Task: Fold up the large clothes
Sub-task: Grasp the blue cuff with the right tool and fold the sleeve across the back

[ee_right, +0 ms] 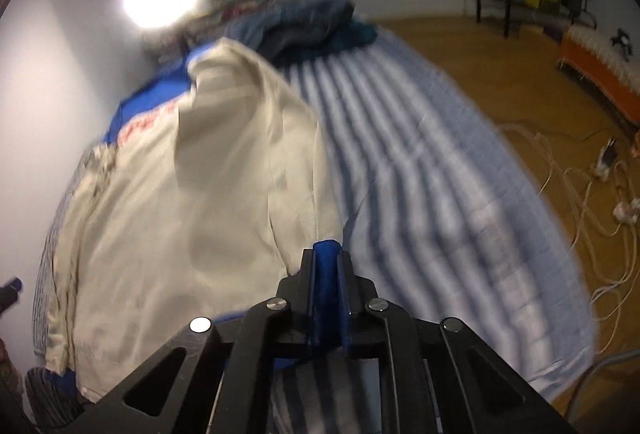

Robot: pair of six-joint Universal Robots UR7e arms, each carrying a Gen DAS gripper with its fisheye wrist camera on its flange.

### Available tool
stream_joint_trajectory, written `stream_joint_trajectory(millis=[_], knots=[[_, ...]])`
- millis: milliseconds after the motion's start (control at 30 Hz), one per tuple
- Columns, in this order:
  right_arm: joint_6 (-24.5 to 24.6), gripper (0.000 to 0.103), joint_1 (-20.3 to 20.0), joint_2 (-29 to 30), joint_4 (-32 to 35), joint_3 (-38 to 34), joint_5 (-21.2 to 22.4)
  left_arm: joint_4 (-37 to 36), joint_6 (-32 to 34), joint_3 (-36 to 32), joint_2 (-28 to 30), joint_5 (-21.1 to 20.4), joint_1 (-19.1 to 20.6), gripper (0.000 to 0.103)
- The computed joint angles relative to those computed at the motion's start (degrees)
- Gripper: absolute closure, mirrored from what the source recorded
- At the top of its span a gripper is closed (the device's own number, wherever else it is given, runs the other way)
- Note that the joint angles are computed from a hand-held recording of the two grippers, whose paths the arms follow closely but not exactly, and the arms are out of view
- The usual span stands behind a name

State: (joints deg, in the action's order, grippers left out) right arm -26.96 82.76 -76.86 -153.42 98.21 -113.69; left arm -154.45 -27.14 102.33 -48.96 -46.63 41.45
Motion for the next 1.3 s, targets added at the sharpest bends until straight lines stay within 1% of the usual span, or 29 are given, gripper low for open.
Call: stream_joint_trajectory(millis=[67, 167, 233, 267, 300, 367, 433, 467, 533, 600, 667, 767, 867, 900, 967, 1033, 1067, 1100, 1167, 1200, 1233, 1267, 1300], knots=[[-1.61, 0.097, 1.49, -0.02, -2.25, -1.17, -1.33, -0.02, 0.79, -1.13, 0.95, -0.7, 0.49, 0.072], [-4.3, 0.098, 3.97, 0.52, -5.23, -3.27, -1.31, 0.1, 2.0, -3.04, 2.47, -1.49, 1.23, 0.072], [-7.61, 0.098, 6.02, 1.41, -8.11, -4.26, -1.06, 0.06, 3.21, -4.46, 3.51, -2.08, 1.93, 0.072], [-10.03, 0.098, 7.19, 1.98, -9.33, -4.67, -0.49, 0.04, 3.69, -5.05, 3.87, -2.34, 2.23, 0.072], [-11.81, 0.098, 7.92, 2.35, -9.42, -5.04, 0.1, 0.02, 4.44, -6.04, 4.44, -2.73, 2.76, 0.072], [-14.97, 0.098, 9.35, 3.47, -7.52, -6.12, 1.08, -0.14, 5.55, -7.56, 5.25, -3.41, 3.64, 0.072], [-19.95, 0.098, 11.08, 4.71, -5.49, -6.21, 0.07, -0.47, 6.08, -9.02, 5.89, -3.92, 4.63, 0.072], [-22.54, 0.098, 11.98, 5.33, -4.73, -5.82, -1.15, -0.68, 5.74, -9.73, 6.12, -4.24, 5.24, 0.072], [-25.43, 0.098, 13.16, 5.88, -1.71, -5.01, -3.0, -1.19, 3.47, -10.48, 6.17, -4.79, 6.25, 0.072], [-28.9, 0.098, 14.21, 6.01, 0.08, -2.96, -4.5, -2.27, 0.75, -10.11, 5.57, -5.92, 6.87, 0.072], [-31.35, 0.098, 14.89, 5.76, 1.04, -0.45, -4.65, -2.93, -0.56, -9.45, 4.85, -6.31, 7.04, 0.072], [-31.97, 0.098, 15.28, 5.31, 4.41, 3.16, -2.76, -3.91, -0.42, -7.43, 3.21, -4.85, 6.47, 0.072], [-36.75, 0.098, 15.68, 5.17, 4.9, 8.53, -1.75, -6.65, -2.31, -3.74, 0.96, -5.23, 6.16, 0.072], [-37.32, 0.098, 15.51, 5.12, 6.34, 9.79, -1.01, -7.72, -3.98, -2.19, 0.29, -5.81, 6.16, 0.072], [-39.13, 0.099, 15.06, 4.67, 7.93, 12.31, -0.03, -8.52, -6.48, -0.45, -0.29, -8.35, 6.59, 0.072], [-42.26, 0.099, 14.92, 4.19, 5.91, 15.67, -0.03, -8.55, -8.49, 0.49, 0.01, -11.7, 7.29, 0.071], [-42.81, 0.099, 14.84, 4.15, 4.86, 16.98, -0.42, -7.94, -9.07, 0.39, 0.3, -12.21, 7.43, 0.069], [-42.33, 0.099, 14.72, 4.09, 3.71, 18.02, -0.8, -6.65, -9.82, 0.16, 0.94, -12.23, 7.44, 0.067], [-40.04, 0.097, 14.65, 4.23, 2.02, 18.84, -1.8, -5.17, -10.46, -0.39, 2.06, -12.62, 7.37, 0.067], [-38.31, 0.093, 14.57, 3.93, 3.37, 18.49, -1.82, -5.19, -10.88, -0.28, 2.48, -12.9, 7.25, 0.067], [-37.16, 0.079, 14.57, 3.56, 3.94, 18.33, -1.75, -5.92, -11.23, 0.09, 2.75, -13.23, 7.07, 0.067], [-35.97, 0.07, 14.3, 2.43, 5.89, 17.79, -0.56, -6.64, -11.58, 0.37, 2.97, -13.73, 6.94, 0.067], [-34.43, 0.069, 13.8, 1.18, 9.55, 16.64, 1.55, -7.57, -11.99, 0.7, 3.18, -14.41, 6.83, 0.067]])
